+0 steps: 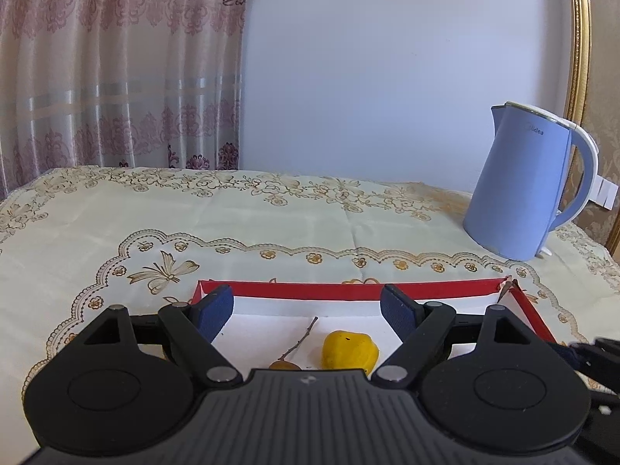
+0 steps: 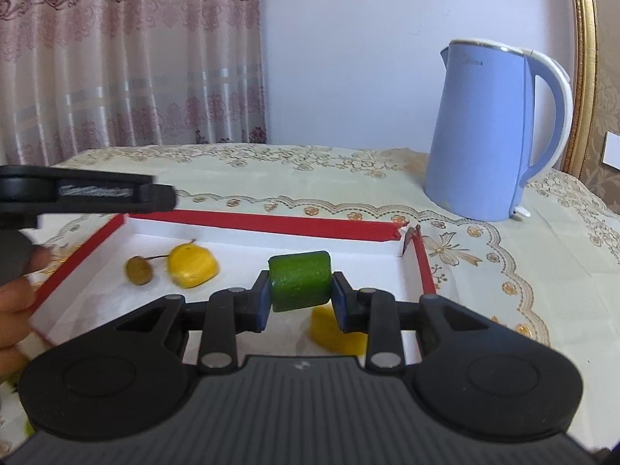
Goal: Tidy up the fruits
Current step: 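Grasp the green gourd piece with the right gripper and drop it in the tray, then move the right gripper back toward the remaining fruits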
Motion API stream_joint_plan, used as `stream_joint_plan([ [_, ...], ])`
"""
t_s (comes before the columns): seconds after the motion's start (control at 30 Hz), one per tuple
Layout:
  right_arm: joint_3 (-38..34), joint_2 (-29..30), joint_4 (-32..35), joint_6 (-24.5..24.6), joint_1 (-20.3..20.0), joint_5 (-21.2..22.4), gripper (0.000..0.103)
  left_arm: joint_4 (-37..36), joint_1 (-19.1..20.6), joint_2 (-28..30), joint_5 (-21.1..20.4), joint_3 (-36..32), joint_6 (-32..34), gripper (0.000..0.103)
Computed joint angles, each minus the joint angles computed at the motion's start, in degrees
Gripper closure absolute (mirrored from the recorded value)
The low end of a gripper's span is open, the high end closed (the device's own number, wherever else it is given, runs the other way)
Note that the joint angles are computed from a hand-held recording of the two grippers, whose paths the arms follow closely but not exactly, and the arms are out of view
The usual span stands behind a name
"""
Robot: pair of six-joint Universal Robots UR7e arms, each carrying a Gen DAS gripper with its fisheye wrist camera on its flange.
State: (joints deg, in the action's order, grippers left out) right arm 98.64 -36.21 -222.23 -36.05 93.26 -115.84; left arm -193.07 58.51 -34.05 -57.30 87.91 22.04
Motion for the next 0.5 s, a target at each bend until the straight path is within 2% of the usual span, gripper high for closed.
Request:
stream_joint_plan([
  [0.27,-3.3,1.1,2.9,2.2,-1.4,0.3,0.072,-1.0,-0.2,0.6,0.9,-0.2,1.6,0.020],
  [0.37,-2.7,0.9,2.1,2.9,-1.8,1.2,0.062,-1.6,-0.4,1.1,1.6,-0.3,2.5,0.020],
  [0.4,-2.1,0.7,1.4,3.2,-2.0,1.9,0.057,-1.9,-0.5,1.3,1.9,-0.3,3.0,0.020],
  [0.43,-1.4,0.5,0.5,3.8,-2.1,2.9,0.047,-2.3,-0.5,1.5,2.2,-0.3,3.3,0.020],
  [0.5,0.0,0.2,-2.3,4.2,-2.4,4.3,0.040,-3.3,-0.7,1.8,3.0,-0.2,3.9,0.020],
])
